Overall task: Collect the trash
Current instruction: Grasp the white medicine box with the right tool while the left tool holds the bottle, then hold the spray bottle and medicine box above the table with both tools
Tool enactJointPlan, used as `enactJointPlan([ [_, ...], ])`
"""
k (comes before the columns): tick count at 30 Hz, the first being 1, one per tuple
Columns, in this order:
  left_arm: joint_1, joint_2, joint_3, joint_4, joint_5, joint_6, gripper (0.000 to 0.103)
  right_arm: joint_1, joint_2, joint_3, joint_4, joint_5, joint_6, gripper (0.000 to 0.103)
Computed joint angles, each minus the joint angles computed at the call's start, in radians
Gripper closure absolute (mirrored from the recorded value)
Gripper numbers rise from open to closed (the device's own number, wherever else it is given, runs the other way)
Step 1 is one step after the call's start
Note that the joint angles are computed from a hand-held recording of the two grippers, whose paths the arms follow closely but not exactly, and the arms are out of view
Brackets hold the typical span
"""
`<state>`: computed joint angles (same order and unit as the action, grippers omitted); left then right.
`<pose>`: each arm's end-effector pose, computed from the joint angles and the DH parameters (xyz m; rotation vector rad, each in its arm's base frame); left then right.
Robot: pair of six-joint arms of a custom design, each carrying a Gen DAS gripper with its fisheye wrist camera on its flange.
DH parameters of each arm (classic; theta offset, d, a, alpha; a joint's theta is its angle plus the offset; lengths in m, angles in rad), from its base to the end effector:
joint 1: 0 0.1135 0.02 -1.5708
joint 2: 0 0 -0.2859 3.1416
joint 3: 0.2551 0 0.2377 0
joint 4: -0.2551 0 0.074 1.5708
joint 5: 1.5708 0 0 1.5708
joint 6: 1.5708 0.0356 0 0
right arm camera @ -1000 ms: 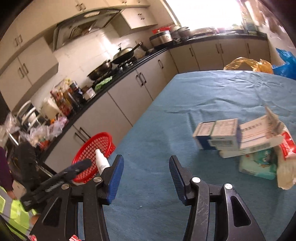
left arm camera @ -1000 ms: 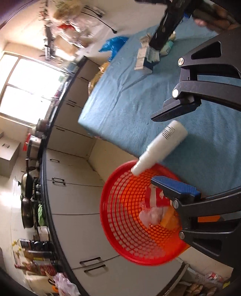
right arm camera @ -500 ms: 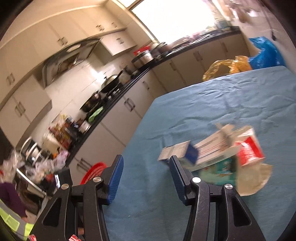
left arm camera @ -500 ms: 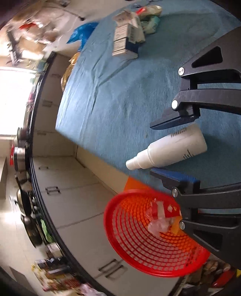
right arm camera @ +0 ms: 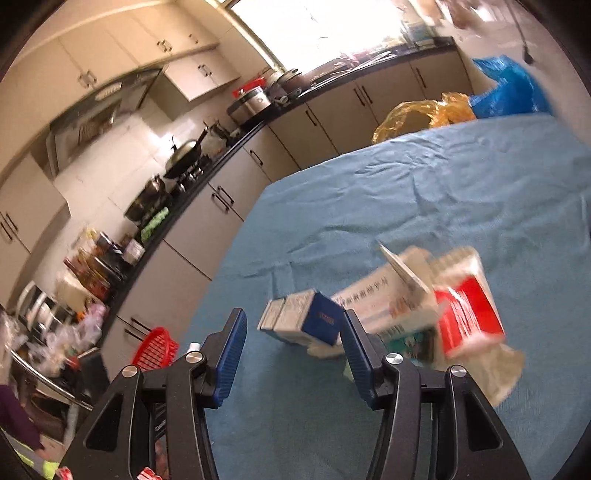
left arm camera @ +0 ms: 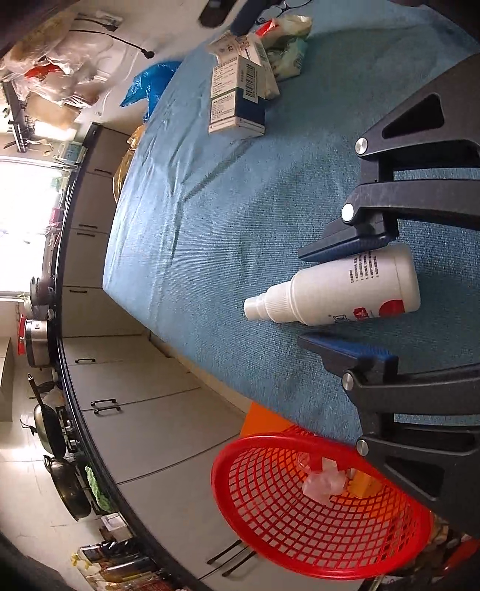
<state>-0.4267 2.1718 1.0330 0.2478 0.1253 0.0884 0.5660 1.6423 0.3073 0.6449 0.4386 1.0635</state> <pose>0.3634 -0.1701 0.0805 0.6837 2.3798 -0.3005 0.2060 0.1129 0.1214 0.7671 2.0795 0.4186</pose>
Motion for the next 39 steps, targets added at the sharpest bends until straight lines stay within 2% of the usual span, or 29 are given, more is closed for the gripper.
enactJointPlan([
  [1, -0.003, -0.002, -0.005, 0.003, -0.003, -0.001, 0.065, -0.016, 0.001, 0.04, -0.05, 0.002, -0.025, 0.046],
  [5, 0.003, 0.0, -0.005, 0.005, 0.011, -0.003, 0.065, -0.092, 0.096, 0.145, -0.097, -0.057, -0.105, 0.046],
  [8, 0.003, -0.001, -0.011, 0.011, 0.013, -0.005, 0.065, -0.104, 0.167, 0.171, -0.085, -0.132, -0.131, 0.046],
  [11, 0.006, -0.003, -0.013, 0.012, 0.021, -0.008, 0.065, -0.059, 0.145, 0.172, -0.113, -0.216, -0.197, 0.046],
  [12, 0.008, -0.004, -0.014, 0.012, 0.025, -0.008, 0.065, -0.034, 0.136, 0.178, -0.136, -0.21, -0.222, 0.046],
  [15, 0.009, -0.003, -0.013, 0.011, 0.027, -0.008, 0.065, 0.037, 0.131, 0.218, -0.232, -0.088, -0.233, 0.041],
  [21, 0.021, 0.001, -0.006, 0.007, 0.047, -0.009, 0.065, 0.054, 0.231, 0.328, -0.361, 0.008, -0.277, 0.041],
  [28, 0.025, 0.001, -0.01, 0.013, 0.055, -0.009, 0.065, 0.051, 0.28, 0.352, -0.332, -0.099, -0.355, 0.041],
  [31, 0.025, 0.001, -0.01, 0.013, 0.054, -0.009, 0.065, 0.08, 0.324, 0.399, -0.382, -0.065, -0.361, 0.041],
  [34, 0.024, 0.001, -0.01, 0.013, 0.055, -0.01, 0.065, 0.083, 0.357, 0.429, -0.414, -0.065, -0.364, 0.066],
  [37, 0.026, 0.0, -0.015, 0.02, 0.061, -0.016, 0.066, 0.096, 0.355, 0.429, -0.416, -0.04, -0.344, 0.066],
  [39, 0.039, 0.0, -0.016, 0.024, 0.087, -0.023, 0.072, 0.1, 0.337, 0.419, -0.402, -0.029, -0.326, 0.066],
])
